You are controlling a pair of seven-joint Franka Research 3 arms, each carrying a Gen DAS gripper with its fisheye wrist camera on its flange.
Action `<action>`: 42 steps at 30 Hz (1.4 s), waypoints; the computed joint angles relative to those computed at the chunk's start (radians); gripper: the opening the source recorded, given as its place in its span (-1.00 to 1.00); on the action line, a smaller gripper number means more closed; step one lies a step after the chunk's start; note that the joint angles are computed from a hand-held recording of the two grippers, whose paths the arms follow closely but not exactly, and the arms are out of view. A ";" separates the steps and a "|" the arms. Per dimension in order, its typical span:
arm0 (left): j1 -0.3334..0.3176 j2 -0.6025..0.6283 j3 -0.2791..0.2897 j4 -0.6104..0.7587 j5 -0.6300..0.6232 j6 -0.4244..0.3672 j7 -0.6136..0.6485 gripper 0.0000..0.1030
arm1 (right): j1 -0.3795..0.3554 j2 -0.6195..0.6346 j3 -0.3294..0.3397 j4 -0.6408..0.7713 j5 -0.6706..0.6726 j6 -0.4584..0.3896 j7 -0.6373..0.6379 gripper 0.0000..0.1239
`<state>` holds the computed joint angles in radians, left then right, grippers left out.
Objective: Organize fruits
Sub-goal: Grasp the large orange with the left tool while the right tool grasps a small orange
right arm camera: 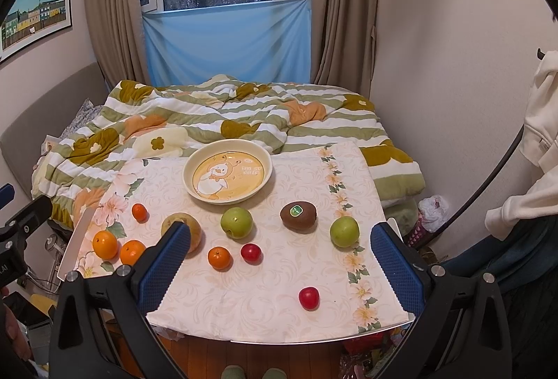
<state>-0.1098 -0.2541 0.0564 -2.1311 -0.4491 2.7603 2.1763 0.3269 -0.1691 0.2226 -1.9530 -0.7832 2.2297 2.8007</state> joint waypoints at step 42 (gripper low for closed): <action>0.232 0.469 -0.214 0.165 0.108 -0.059 0.019 0.88 | 0.110 0.356 -0.172 0.012 0.201 0.325 -0.114 0.32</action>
